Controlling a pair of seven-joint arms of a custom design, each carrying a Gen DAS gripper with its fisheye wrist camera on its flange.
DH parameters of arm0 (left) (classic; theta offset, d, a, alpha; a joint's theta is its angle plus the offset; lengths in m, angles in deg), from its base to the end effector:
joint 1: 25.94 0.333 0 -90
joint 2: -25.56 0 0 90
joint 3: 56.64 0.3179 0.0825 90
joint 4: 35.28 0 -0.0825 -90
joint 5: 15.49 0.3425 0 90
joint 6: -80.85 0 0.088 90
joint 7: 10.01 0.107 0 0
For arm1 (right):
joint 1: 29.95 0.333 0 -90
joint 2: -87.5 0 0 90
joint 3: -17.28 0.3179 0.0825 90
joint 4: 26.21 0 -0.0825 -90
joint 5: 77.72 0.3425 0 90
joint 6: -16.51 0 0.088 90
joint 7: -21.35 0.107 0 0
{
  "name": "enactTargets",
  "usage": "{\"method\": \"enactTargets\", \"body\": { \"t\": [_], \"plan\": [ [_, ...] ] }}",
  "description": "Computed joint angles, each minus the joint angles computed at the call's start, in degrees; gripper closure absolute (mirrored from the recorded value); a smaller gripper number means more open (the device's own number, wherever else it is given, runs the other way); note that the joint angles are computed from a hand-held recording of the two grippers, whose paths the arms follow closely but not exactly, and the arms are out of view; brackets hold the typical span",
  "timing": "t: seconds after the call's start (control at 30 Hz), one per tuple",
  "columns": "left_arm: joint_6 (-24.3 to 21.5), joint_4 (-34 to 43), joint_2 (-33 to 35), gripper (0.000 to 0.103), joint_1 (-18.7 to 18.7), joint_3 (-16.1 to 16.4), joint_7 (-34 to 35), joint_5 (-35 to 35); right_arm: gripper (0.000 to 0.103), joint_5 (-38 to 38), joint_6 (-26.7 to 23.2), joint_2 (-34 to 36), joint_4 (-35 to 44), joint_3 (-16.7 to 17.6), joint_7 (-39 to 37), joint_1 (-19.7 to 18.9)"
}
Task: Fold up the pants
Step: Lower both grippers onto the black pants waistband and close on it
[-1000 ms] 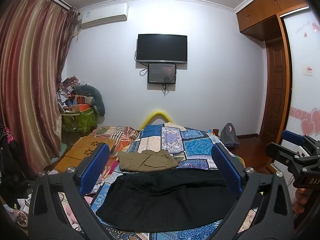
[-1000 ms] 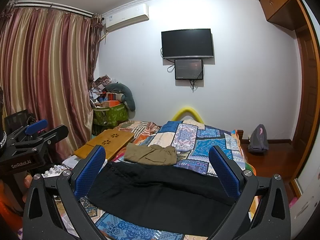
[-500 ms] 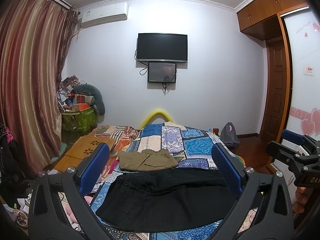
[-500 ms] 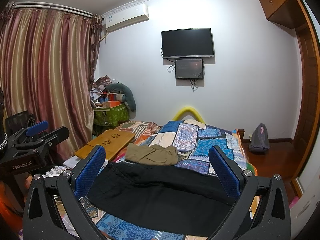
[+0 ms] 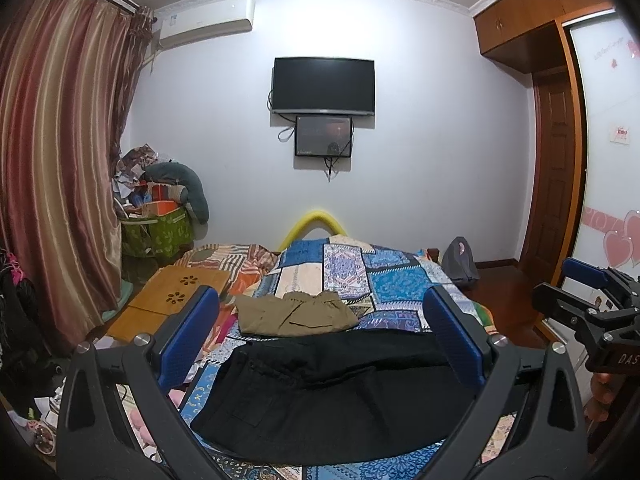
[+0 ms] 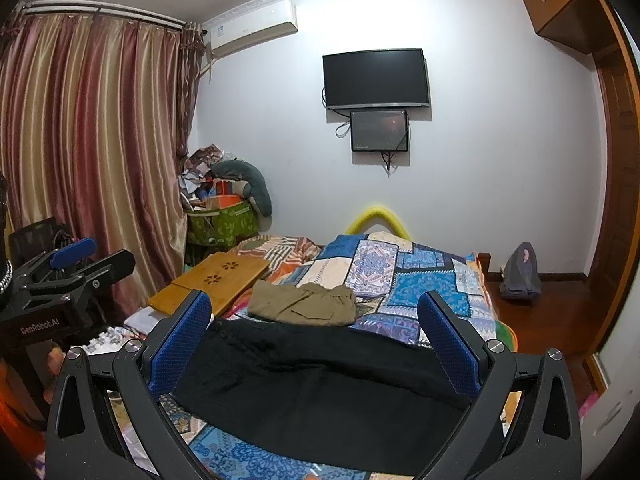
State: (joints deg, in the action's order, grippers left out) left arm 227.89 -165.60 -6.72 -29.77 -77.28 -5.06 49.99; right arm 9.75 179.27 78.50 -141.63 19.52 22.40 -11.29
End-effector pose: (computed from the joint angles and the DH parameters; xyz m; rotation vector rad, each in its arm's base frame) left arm 0.3425 -0.2151 0.6468 -1.5421 1.1875 -0.9296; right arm 0.4921 0.1335 0.6084 -1.6885 0.8704 -0.5762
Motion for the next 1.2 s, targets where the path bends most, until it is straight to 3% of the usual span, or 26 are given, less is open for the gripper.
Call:
{"method": "enactTargets", "body": {
  "t": [0.17,0.3,0.6,0.67,0.77,1.0,1.1,1.2],
  "plan": [
    [1.51,1.54,5.02,0.0,0.55,3.39,3.88,-2.34,0.0,-6.11,0.78,6.07,3.84,0.26,5.57,-1.06],
    [2.77,3.47,10.22,0.0,1.97,5.43,6.72,-3.17,0.0,-13.99,-0.74,12.29,8.16,0.31,14.29,-3.14],
    [3.04,10.98,24.47,0.0,3.84,9.84,11.0,-1.94,0.0,-39.05,0.61,24.74,17.13,-0.13,34.5,-5.25],
    [4.37,12.76,27.49,0.0,3.99,11.37,13.0,-3.0,0.0,-46.3,-0.45,27.78,20.19,-1.76,40.65,-4.53],
    [3.48,16.5,32.68,0.0,4.14,13.07,16.4,-5.03,0.0,-49.25,-3.45,30.74,24.06,-0.42,42.62,-6.44],
    [5.94,24.85,44.2,0.003,6.87,16.43,30.67,-20.23,0.001,-59.12,-7.49,40.53,36.1,-1.29,48.31,-5.98],
    [5.42,29.63,49.24,0.012,9.18,16.04,38.68,-29.25,0.002,-62.1,-11.47,46.01,43.85,-1.15,50.15,-6.29],
    [3.14,35.0,54.16,0.013,11.3,14.95,45.97,-37.31,0.002,-64.07,-16.14,51.5,52.3,-0.58,51.26,-6.69]
  ]
}}
